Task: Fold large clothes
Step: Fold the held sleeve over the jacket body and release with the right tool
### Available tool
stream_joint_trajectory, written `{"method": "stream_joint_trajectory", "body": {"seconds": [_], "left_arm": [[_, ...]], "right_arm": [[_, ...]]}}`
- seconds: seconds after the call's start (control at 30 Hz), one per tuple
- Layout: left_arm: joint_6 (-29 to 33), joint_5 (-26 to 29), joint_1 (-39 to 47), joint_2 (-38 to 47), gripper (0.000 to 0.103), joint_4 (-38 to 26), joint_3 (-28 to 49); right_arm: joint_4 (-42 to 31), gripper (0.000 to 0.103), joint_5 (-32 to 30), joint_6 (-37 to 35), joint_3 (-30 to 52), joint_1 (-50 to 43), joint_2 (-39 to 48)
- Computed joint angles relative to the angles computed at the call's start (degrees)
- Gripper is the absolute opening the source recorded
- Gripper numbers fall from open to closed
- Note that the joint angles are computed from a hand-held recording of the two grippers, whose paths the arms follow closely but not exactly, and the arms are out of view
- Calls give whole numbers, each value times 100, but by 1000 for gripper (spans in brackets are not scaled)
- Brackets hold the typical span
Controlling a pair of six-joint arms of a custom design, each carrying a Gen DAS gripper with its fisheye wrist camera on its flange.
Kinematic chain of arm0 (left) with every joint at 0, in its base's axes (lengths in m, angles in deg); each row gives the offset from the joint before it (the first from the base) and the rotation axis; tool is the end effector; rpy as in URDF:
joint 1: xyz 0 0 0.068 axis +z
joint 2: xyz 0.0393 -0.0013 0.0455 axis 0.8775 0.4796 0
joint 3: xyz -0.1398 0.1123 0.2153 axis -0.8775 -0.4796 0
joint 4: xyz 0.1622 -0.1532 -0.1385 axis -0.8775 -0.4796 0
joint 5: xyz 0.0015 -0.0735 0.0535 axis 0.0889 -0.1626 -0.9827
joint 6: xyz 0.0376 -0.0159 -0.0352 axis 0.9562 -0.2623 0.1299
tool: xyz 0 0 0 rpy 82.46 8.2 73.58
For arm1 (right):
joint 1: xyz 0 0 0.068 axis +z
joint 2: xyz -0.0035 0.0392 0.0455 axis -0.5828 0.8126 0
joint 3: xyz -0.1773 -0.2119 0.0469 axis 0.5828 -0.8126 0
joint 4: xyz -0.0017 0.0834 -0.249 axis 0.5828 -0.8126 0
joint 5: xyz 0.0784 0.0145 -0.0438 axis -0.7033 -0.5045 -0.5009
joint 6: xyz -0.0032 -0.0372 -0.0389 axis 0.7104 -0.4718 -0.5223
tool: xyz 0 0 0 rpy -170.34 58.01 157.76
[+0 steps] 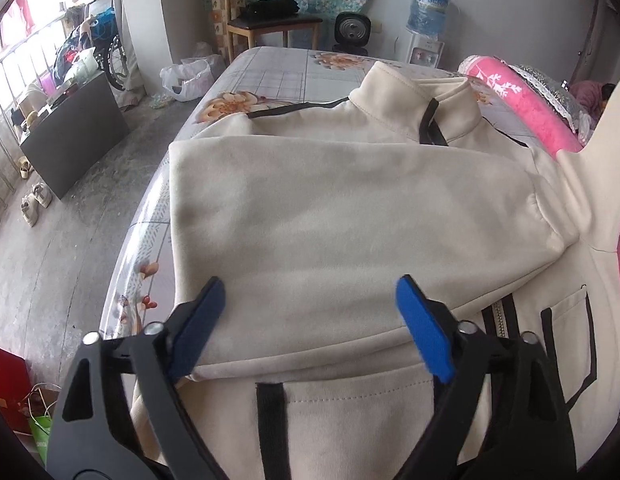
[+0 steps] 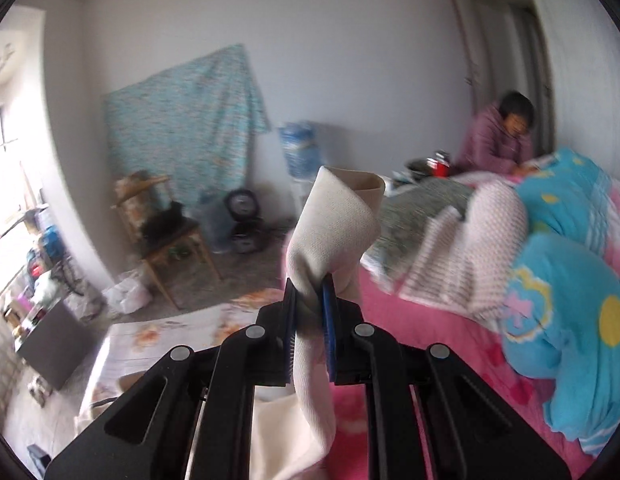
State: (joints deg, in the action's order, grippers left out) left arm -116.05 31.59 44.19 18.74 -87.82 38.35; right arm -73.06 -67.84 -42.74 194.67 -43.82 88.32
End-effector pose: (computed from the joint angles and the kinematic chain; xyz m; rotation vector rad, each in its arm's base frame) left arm 0.2289 -0.0617 0.2198 -0.2991 2.5127 0.0115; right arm 0.3790 -0.0452 0.4491 0.0745 2.0255 0.2339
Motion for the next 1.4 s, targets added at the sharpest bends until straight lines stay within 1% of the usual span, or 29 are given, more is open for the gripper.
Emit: {"method": "stream_joint_trajectory", "body": {"seconds": [0.03,0.07,0.1,0.17,0.2,0.27,0.37,0.43,0.5,0.53,0.57,0.63,0.7,0.8,0.87,0.93,1.0,1.07,1.13,1.2,1.4], "left_arm": [[-5,152,103,-33,65,-43,-4],[-6,354,237,-63,53,-73,-28],[0,498,339,-44,48,-104,-25],[27,803,545,-131,31,-160,-102],[46,920,617,-210,28,-170,-162],[88,1100,749,-418,17,-247,-285],[163,1271,954,-813,9,-407,-459],[222,1488,1210,-1162,8,-552,-590],[319,1712,1494,-1538,8,-739,-711],[399,1890,1683,-1716,8,-832,-765],[493,2070,1871,-1885,8,-932,-815],[715,2403,2221,-2137,8,-1100,-880],[921,2795,2538,-2232,8,-1175,-896],[1020,3103,2697,-2086,8,-1028,-831],[942,3192,2653,-1818,9,-802,-736],[766,3124,2521,-1504,11,-571,-626],[584,2843,2317,-1032,13,-290,-450],[480,2623,2170,-573,13,-100,-248],[392,2221,1974,-38,13,-79,17],[325,1894,1808,447,13,-94,257],[356,1171,1385,654,12,-121,468]], "right_arm": [[-15,12,11,9,-10,264,-98],[-39,12,-4,22,-63,472,-212],[-44,12,-9,37,-121,683,-295],[-15,12,37,56,-260,1226,-409],[56,12,58,53,-449,1491,-512],[198,12,132,14,-822,2079,-657],[459,13,316,-92,-1555,2933,-834],[341,17,195,-279,-1830,3378,-671],[159,30,-213,-507,-2181,3711,-410],[139,43,-339,-599,-2410,3805,-356],[172,49,-368,-661,-2617,3869,-350],[362,52,-423,-857,-3252,3842,-483],[505,53,-480,-942,-3720,3629,-589],[633,53,-407,-800,-4263,3246,-823],[634,54,-496,-759,-4425,2700,-855],[619,54,-628,-797,-4510,2101,-851],[584,54,-800,-809,-4418,1431,-733],[635,54,-916,-748,-4157,976,-404],[562,54,-980,-710,-3829,629,-79],[452,54,-946,-678,-3486,516,278],[198,54,-934,-775,-2587,576,1322]]}}
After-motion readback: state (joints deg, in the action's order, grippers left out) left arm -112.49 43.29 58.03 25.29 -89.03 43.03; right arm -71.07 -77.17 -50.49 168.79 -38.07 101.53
